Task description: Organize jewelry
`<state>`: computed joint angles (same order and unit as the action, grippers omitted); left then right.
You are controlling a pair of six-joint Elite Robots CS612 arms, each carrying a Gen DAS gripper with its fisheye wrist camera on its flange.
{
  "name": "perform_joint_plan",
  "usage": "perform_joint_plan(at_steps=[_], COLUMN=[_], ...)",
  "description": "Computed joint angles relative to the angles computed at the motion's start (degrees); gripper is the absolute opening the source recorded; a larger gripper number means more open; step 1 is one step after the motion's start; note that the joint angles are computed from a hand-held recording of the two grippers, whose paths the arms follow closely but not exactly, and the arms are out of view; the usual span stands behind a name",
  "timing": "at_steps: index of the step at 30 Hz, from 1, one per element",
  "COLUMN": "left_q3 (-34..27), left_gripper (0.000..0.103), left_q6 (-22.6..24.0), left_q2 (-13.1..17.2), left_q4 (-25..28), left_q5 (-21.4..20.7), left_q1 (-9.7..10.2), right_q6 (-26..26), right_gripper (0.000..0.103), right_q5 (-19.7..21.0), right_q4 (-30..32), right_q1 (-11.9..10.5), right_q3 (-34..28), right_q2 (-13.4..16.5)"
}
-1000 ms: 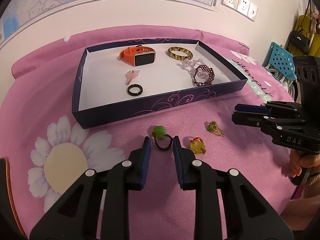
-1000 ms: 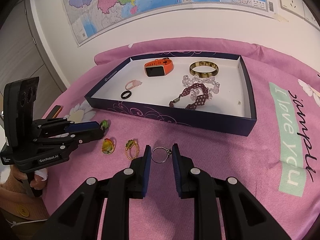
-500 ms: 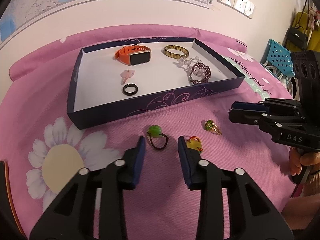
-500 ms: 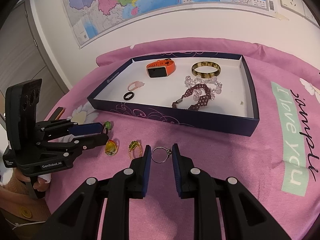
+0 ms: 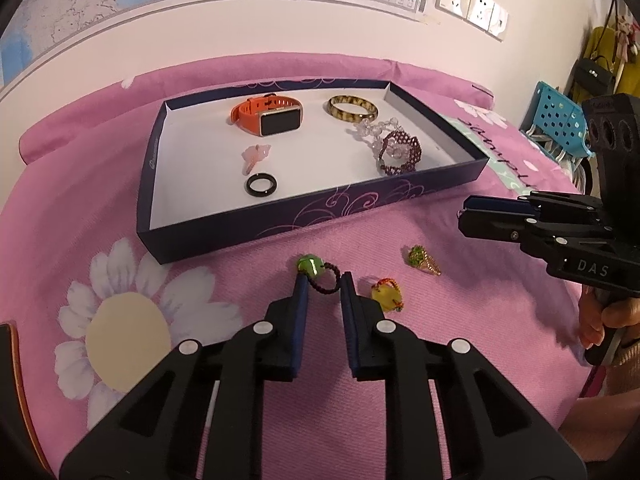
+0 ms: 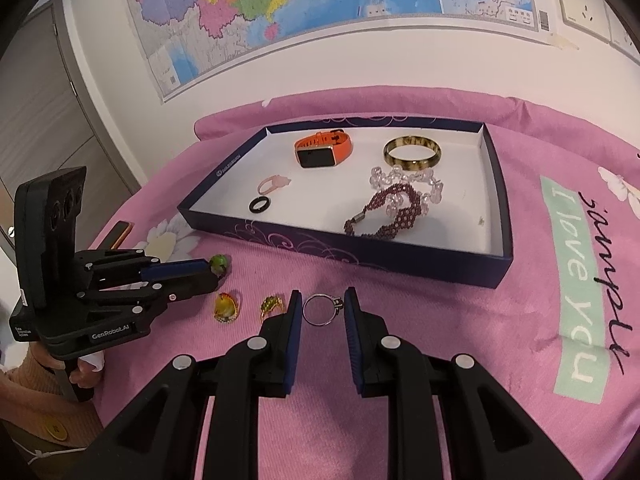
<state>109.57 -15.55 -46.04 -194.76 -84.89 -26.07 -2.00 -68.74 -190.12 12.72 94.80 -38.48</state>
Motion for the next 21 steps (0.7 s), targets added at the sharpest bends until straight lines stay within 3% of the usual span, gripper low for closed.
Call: perform_joint_plan(at_steps=[2, 8, 9, 10, 12, 21], left_q3=[0.09, 0.07, 0.04, 0.03, 0.21, -1.12], left_gripper=[0.009, 0.008, 0.011, 0.025, 0.036, 0.034], left_q6=[0.12, 1.09, 1.14, 0.84, 0.86, 1.32], left_q2=[-0.15, -0.44, -0.44, -0.43, -0.33, 0.53], left_q4=[-0.72, -1.82, -1.65, -1.44, -1.75, 1.02], left_q5=[-0.65, -0.82, -1.13, -1.31, -0.18, 0.1], left_q1=[0.16, 0.28, 0.36, 0.45, 0.26, 0.29], right_q6=[-0.01, -0.09, -0.13, -0.17, -0.3, -0.32], right_gripper=[0.019, 0.019, 0.019, 0.019, 0.019, 0.019], right_q5=[-0.09, 0.09, -0.02, 0.11, 0.12, 0.72], right_q4=[-0.21, -0.69, -0.73, -0.71, -0.59, 0.75], right_q1=[-0.06, -0.16, -0.11, -0.13, -0.11, -0.17], right_q3=[-0.11, -0.6, -0.67, -0.67, -0.63, -0.79], right_q2=[-0.06, -0.14, -0.13, -0.12, -0.1, 0.15])
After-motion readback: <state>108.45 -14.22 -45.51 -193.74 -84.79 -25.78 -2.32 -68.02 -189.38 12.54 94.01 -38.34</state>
